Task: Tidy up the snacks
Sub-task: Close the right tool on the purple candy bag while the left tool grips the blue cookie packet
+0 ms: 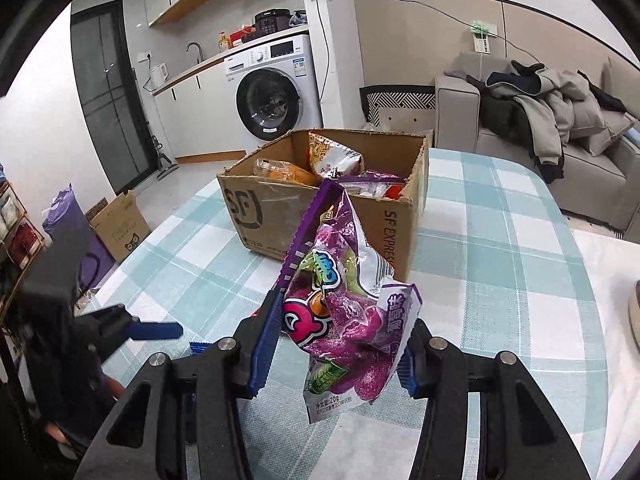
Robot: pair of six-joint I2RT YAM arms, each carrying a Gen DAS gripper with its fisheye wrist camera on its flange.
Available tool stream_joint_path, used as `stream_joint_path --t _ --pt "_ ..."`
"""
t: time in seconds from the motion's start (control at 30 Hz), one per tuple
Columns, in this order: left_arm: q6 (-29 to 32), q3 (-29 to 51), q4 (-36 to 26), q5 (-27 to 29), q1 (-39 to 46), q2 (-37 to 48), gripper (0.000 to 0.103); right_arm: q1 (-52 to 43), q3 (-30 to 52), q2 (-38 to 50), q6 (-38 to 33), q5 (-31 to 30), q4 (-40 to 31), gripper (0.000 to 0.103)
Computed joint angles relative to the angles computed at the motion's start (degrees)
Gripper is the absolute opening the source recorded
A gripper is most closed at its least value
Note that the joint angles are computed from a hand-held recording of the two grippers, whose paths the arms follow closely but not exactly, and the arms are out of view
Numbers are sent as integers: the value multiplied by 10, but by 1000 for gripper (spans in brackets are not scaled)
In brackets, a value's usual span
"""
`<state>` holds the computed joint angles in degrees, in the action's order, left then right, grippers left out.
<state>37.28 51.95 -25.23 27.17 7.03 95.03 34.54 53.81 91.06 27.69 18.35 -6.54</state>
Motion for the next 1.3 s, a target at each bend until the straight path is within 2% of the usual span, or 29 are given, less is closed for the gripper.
stream_joint_path --t 0.2,0.37,0.43,0.57,0.77,0.87,1.0,1.07,1.13,1.2,1.23,1.3 --pt "15 -1 1 -39 -2 1 102 -1 -7 -8 0 -10 6 51" --pt "13 18 -10 -46 13 6 102 -1 -7 -9 0 -10 5 51" --pt "5 16 -4 -33 16 3 102 -1 -8 -10 -1 -10 6 51" --pt "27 25 -16 -11 21 16 102 0 -9 -14 -3 -9 5 51" --pt "9 36 -25 13 25 33 102 2 -6 -13 -3 -8 -1 51" --pt "12 19 -1 10 20 24 101 2 -4 -13 -3 -10 -2 51" --pt "34 0 5 12 11 11 81 3 -2 -9 -3 -11 -2 51" --pt "41 -15 19 13 8 -1 74 2 -2 -9 -3 -11 -3 51" --pt "51 -22 23 18 8 -9 59 3 -2 -8 -3 -12 -2 51" --pt "59 -26 22 29 10 -14 49 3 -1 -6 -2 -10 -2 51" --pt "59 -25 20 32 12 -15 45 3 -3 -7 -2 -10 -2 51" --pt "61 -22 15 39 16 -14 43 3 -1 -6 -2 -11 -3 51"
